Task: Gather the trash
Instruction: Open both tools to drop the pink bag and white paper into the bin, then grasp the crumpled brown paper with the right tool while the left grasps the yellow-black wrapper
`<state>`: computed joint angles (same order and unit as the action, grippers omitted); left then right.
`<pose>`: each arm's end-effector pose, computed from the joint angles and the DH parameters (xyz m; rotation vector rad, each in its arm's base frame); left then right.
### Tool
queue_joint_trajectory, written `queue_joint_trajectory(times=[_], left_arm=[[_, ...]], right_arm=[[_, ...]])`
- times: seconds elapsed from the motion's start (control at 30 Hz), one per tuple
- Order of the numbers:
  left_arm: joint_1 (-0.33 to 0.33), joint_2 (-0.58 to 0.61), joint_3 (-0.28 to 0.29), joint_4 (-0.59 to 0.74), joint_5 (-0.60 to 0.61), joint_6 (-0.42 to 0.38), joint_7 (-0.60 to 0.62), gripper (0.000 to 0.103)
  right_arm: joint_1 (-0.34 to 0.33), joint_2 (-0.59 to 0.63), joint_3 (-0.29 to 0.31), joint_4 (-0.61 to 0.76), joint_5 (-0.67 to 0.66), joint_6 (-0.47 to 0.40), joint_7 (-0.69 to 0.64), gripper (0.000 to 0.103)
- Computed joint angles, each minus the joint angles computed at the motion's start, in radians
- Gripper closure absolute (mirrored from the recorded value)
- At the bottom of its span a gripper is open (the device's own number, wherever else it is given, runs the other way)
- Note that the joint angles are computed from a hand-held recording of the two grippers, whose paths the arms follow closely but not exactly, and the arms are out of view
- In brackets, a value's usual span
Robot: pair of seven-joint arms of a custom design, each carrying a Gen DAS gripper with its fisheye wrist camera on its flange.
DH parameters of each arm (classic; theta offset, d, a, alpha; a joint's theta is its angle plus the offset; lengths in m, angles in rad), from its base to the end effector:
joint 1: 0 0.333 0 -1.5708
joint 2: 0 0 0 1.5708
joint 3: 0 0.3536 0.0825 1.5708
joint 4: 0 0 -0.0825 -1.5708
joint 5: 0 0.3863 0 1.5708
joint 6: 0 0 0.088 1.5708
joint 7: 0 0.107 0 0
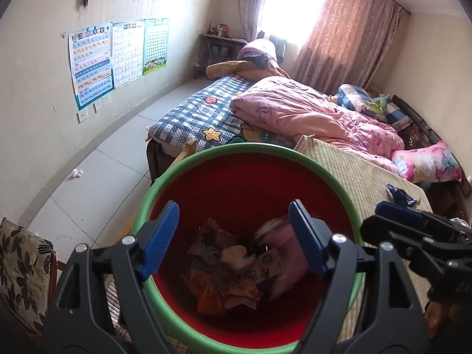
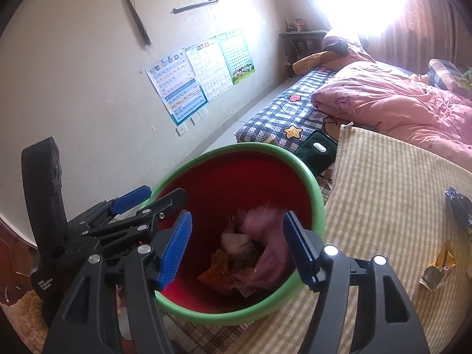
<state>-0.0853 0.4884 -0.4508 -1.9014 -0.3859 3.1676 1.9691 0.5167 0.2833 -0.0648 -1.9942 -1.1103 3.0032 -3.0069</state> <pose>0.6338 -0.2861 0.3829 -1.4593 2.2208 -1.1177 0.5424 0.3387 0.4083 -1.5078 1.8246 -0.4199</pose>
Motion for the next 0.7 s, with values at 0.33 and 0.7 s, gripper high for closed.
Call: queue_joint_trajectory(times=[0.33, 0.7], left_arm=[[0.017, -0.017, -0.045, -0.031, 0.004, 0.026, 0.002, 0.026], [0.083, -0.046, -0.157, -0.102, -0.006, 0.016, 0.041, 0.025]], right_arm=[[-0.016, -0.086, 0.029, -0.078, -0.163, -0.048, 0.183, 0.038], [-0.091, -0.212, 0.121, -0.245, -0.238, -0.128, 0.373, 0.035]])
